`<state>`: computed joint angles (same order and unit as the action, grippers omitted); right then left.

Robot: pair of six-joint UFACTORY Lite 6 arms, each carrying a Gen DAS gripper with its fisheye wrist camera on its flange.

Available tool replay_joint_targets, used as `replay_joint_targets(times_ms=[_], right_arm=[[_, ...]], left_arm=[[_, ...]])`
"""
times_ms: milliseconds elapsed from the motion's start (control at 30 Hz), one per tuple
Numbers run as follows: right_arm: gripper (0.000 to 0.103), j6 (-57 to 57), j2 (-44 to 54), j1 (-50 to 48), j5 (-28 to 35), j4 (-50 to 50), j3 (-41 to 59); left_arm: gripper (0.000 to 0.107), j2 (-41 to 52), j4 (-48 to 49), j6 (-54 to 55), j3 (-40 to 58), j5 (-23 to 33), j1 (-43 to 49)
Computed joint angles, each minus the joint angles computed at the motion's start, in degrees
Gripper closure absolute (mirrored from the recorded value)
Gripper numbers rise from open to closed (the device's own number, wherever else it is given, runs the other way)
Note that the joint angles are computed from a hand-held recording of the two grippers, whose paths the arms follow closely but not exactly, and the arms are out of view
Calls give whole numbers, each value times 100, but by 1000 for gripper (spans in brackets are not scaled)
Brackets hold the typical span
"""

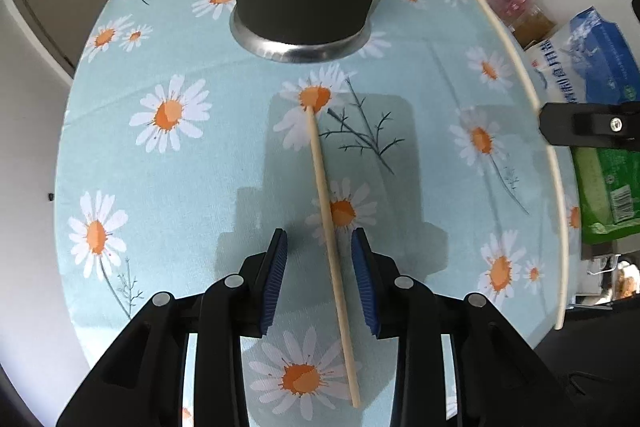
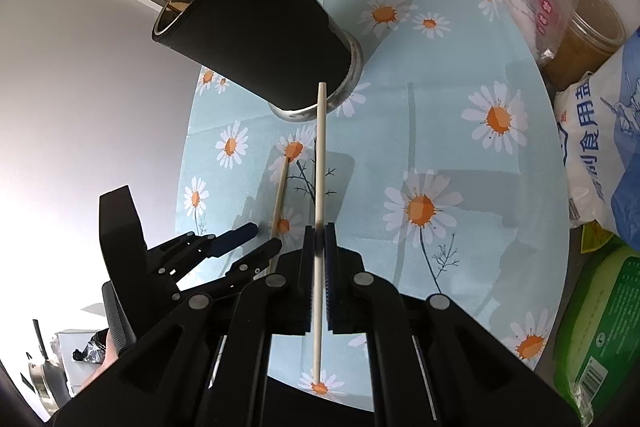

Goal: Organize utensils
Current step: 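Grasp a chopstick with the right tool while the left tool grasps the last chopstick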

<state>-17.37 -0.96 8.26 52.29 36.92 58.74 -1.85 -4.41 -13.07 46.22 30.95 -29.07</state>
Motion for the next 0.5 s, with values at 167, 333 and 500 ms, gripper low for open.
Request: replay_joint_targets(times_ms=[167,333,500], right_arm=[[98,-282,34,-165,90,177,-22],[98,-466,63,-228,140,313,-71],[98,-595,67,-305,162,423,-134]], left_arm=[[90,149,652,-792,161,149,-332],[103,312,949,-1217,349,271,-515],[103,366,722,-1187,451,266,-487]])
